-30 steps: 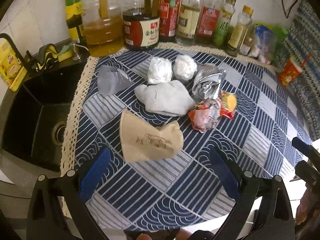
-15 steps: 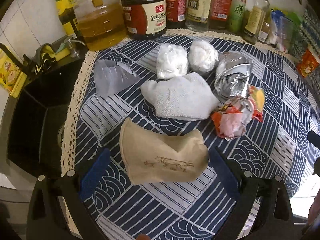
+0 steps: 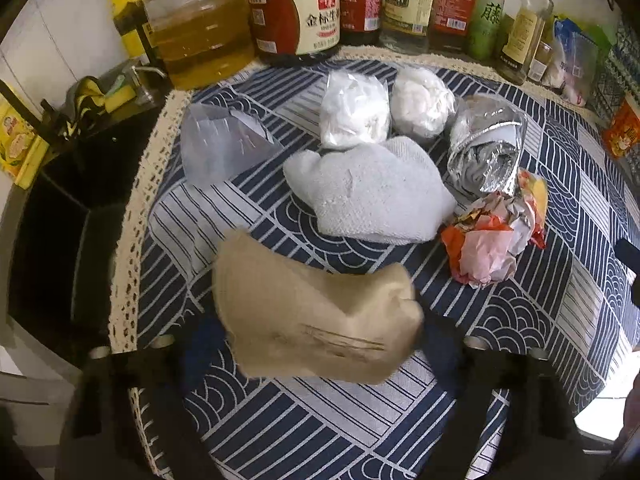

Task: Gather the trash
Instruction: 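Grasp the tan kraft paper cup with the left gripper, then grasp the yellow snack wrapper with the right gripper while the left gripper holds the tan cup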

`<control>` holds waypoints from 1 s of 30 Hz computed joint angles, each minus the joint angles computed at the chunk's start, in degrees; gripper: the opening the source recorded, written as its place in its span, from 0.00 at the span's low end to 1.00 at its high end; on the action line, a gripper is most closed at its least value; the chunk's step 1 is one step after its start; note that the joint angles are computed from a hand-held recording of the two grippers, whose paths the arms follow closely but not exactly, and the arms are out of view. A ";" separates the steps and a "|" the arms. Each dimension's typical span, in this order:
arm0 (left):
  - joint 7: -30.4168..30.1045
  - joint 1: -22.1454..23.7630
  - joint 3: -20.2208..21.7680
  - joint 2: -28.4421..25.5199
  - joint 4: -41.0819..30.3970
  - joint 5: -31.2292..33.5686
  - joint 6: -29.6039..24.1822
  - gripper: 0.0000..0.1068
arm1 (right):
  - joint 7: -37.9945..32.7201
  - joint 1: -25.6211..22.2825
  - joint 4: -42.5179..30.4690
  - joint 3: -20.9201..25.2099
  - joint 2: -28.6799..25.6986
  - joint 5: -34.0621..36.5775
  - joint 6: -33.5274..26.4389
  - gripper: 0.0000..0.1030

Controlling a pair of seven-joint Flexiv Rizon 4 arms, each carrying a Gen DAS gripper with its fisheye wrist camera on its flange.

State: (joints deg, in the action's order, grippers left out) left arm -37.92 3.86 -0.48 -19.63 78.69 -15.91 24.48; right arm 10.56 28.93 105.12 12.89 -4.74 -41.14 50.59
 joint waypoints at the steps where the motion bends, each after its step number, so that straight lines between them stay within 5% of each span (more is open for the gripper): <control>1: 0.28 0.13 -0.10 -0.03 -0.01 -0.32 -0.20 0.76 | -0.12 -0.10 0.02 -0.02 -0.04 0.31 0.12 0.95; 15: 2.27 2.56 -0.25 1.40 0.50 -6.49 -2.80 0.76 | -3.82 -0.74 -3.02 -1.57 -3.14 4.34 0.41 0.94; 30: 4.05 6.75 1.75 4.12 1.18 -10.60 -9.59 0.75 | -12.30 -0.20 -10.54 -3.59 -9.69 11.92 -5.17 0.76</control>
State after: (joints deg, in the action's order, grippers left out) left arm -33.86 10.61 1.27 -15.51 79.87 -26.51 14.90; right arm -1.75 28.72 94.58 9.30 -14.43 -29.22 45.43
